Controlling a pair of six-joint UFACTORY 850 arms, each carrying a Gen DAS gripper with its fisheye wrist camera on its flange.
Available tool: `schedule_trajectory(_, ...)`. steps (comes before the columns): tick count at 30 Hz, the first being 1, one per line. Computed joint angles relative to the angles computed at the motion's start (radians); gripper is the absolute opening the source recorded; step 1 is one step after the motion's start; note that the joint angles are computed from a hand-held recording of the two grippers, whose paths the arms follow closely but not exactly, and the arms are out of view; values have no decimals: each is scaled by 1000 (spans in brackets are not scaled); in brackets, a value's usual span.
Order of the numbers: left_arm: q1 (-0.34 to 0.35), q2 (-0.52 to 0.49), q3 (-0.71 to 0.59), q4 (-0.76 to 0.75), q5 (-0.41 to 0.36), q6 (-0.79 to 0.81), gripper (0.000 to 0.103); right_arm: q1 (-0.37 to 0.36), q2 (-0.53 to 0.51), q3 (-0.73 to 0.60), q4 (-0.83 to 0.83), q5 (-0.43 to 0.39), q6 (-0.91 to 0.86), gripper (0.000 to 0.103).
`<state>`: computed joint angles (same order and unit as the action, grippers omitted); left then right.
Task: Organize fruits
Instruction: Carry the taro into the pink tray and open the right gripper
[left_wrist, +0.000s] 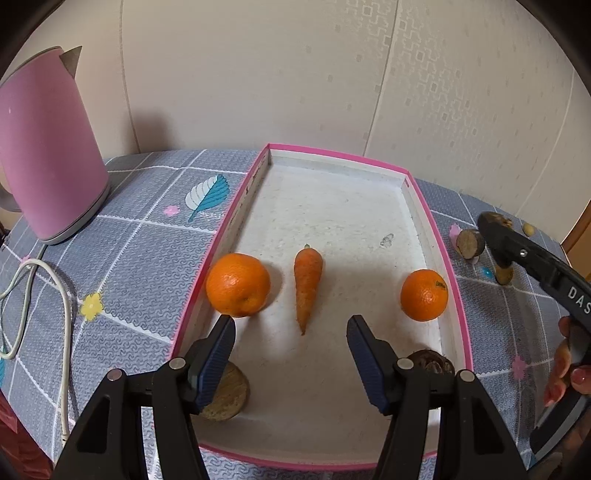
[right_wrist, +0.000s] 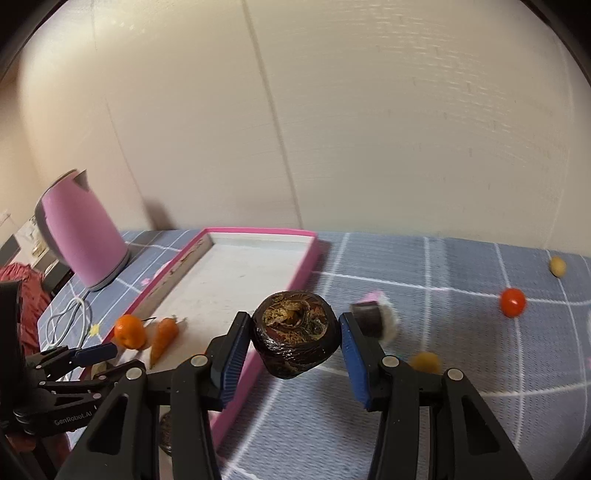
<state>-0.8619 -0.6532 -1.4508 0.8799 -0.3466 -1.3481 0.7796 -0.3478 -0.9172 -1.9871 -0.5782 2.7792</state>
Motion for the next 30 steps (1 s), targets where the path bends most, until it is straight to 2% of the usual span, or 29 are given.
schedule_trajectory(12,-2,29,40,78,31,-69,64,1,-103,-139,28,67,-125,49)
schedule_trajectory(22,-4,43,57,121,51,-120,64,-44,-168,-218,75,140,-240,50)
schedule_trajectory(30,-3,47,61,141,65,-147,64,-46,-176,-222,49,122,-218,53)
